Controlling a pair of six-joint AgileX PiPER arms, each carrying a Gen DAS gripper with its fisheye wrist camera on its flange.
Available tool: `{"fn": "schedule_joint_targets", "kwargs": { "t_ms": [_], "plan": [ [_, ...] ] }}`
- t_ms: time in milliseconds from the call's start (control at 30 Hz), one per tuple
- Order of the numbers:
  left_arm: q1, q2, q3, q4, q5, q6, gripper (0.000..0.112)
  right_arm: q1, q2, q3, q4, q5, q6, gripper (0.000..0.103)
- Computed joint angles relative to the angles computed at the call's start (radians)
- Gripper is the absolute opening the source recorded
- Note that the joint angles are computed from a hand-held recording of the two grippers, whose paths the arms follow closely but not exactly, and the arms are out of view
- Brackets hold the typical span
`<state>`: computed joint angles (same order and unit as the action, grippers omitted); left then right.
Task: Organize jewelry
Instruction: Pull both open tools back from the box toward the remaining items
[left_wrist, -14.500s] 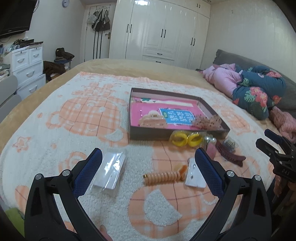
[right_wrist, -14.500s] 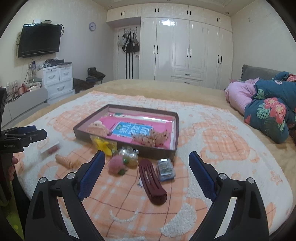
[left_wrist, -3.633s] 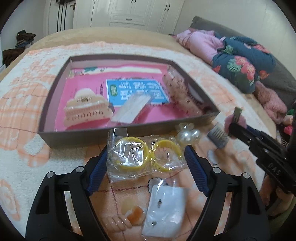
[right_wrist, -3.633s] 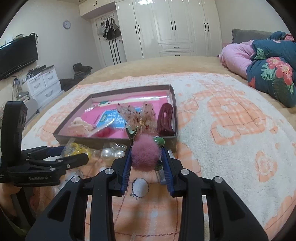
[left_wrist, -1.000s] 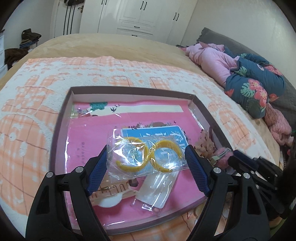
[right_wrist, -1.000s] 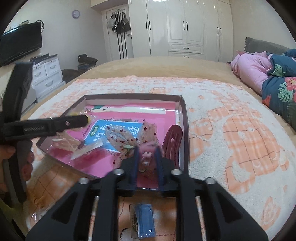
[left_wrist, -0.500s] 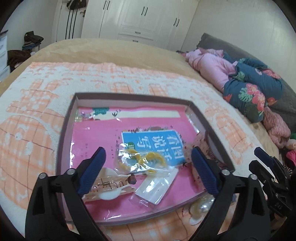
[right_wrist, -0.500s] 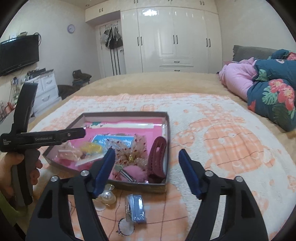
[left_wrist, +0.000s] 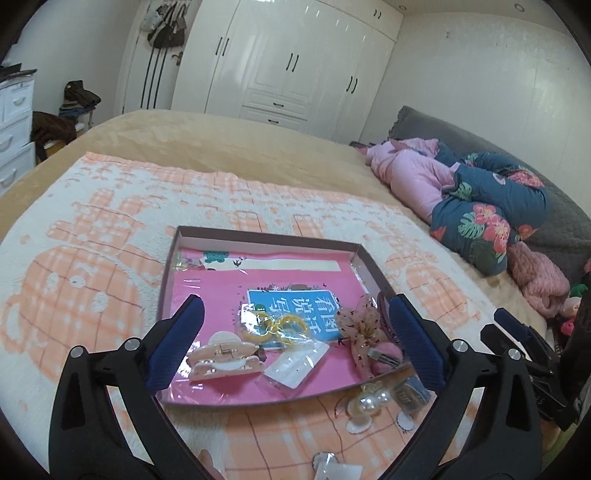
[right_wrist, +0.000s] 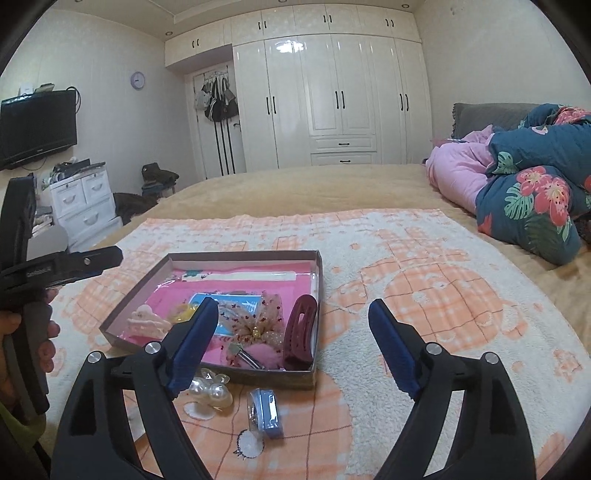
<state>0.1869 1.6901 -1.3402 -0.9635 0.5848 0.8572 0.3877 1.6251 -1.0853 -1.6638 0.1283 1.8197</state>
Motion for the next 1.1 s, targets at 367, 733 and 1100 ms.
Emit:
{"fn": "schedule_joint_targets", "kwargs": {
  "t_ms": [367, 733, 1100],
  "plan": [
    [0.024, -0.135, 0.149, -0.059, -0.016, 0.090, 0.092, 0.019, -0.078, 0.069, -0.075, 0.004, 0.072, 0.083],
    [0.076, -0.209, 0.249, -0.081, -0.010, 0.143, 0.092, 0.042, -0.127, 0.114, -0.035, 0.013, 0.024, 0.084],
    [0.116, -0.271, 0.331, -0.099, -0.006, 0.187, 0.092, 0.083, -0.154, 0.161, 0.032, 0.026, -0.058, 0.084]
  ]
}}
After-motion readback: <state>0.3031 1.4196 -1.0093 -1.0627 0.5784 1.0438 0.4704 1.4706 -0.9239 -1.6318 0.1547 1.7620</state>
